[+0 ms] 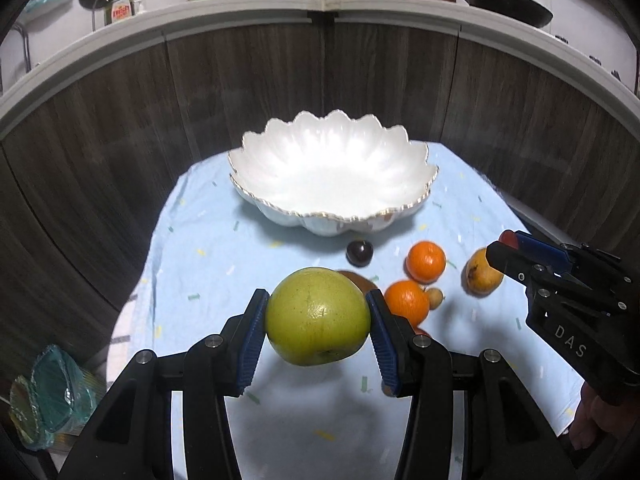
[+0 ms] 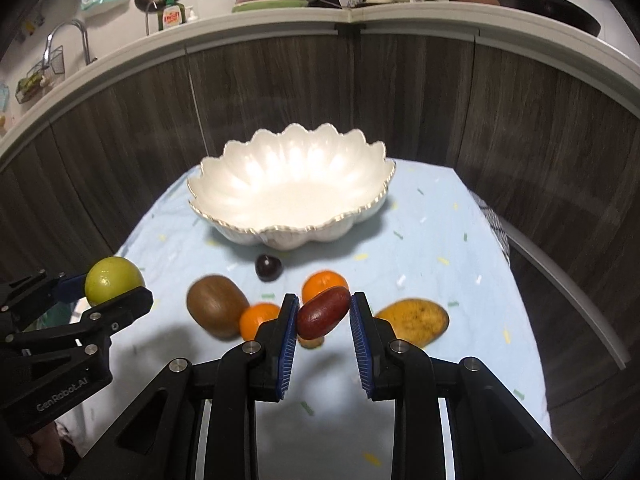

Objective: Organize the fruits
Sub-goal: 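Carry the green apple and red date over the white bowl with both tools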

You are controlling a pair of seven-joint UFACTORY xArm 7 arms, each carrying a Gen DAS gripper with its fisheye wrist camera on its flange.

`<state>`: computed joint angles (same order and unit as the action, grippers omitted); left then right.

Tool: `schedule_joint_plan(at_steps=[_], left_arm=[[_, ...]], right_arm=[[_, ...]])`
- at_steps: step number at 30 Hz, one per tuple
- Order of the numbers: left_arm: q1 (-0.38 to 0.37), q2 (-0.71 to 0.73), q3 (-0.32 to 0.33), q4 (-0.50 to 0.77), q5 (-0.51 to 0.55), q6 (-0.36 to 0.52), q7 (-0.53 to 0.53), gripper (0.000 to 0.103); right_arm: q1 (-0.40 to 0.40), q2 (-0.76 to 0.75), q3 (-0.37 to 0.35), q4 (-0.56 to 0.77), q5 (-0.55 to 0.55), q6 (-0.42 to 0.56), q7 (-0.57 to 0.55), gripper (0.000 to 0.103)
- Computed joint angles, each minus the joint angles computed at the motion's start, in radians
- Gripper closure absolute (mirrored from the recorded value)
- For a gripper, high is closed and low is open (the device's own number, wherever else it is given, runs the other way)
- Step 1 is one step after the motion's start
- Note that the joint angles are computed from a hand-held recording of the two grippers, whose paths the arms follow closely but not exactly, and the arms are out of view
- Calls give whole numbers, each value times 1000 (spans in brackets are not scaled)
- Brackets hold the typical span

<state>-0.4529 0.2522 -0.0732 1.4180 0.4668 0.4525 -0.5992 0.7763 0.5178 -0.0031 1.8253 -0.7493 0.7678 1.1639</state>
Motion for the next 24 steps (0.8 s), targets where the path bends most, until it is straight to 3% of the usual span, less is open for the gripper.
schedule_joint_plan(at_steps=[11, 24], left_arm=[[4, 36, 15, 114, 5, 27, 10, 55], [1, 171, 42, 338, -63, 81, 106, 55]], right_arm=[[0, 50, -23, 139, 17, -2, -63, 75], [-11, 230, -79, 463, 123, 73, -220, 75]])
